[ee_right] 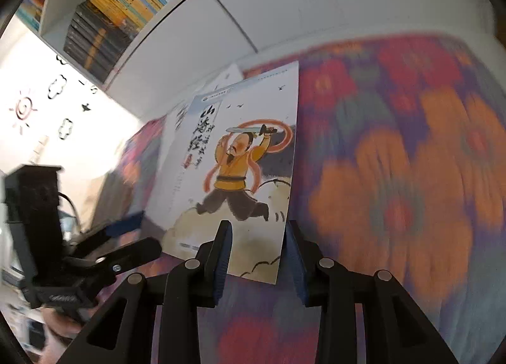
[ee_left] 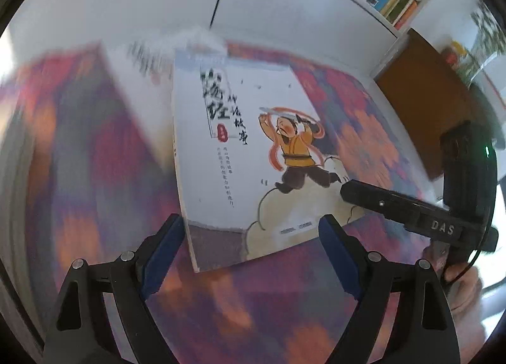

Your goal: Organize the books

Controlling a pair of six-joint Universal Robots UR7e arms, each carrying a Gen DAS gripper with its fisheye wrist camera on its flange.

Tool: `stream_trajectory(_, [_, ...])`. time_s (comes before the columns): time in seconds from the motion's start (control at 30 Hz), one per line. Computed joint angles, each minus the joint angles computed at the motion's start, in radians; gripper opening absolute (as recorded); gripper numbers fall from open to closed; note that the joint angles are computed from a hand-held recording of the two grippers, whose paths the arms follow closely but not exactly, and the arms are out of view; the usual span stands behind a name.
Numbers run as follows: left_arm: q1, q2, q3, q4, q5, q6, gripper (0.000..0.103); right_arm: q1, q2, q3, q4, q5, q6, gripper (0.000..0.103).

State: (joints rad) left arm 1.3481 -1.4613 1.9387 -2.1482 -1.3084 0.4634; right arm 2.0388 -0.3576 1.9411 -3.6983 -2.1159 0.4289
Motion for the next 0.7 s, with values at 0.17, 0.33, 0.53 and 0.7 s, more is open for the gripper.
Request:
stream_trajectory(0.17, [0.0, -0.11, 0.063, 0.118, 0.045, 0.086, 0.084, 0.116, -0.029, 0.068, 0.152, -0.039, 0.055, 0.034])
stream_trajectory(0.33, [0.064, 0.02, -0.085, 0.181, -0.053, 0.016, 0.087, -0.05, -0.098, 0.178, 0.108, 0.261, 0.073, 0.032])
stream_trajectory(0.53, [0.08, 0.106, -0.175, 0.24, -0.126, 0.015, 0.087, -0.254, -0.123, 0.2, 0.077, 0.606, 0.004, 0.021])
stream_trajectory(0.7, [0.04, 0.084, -0.109, 0.146, -0.068, 0.05, 0.087, -0.255, -0.097, 0.174, 0.044, 0.59, -0.002, 0.008])
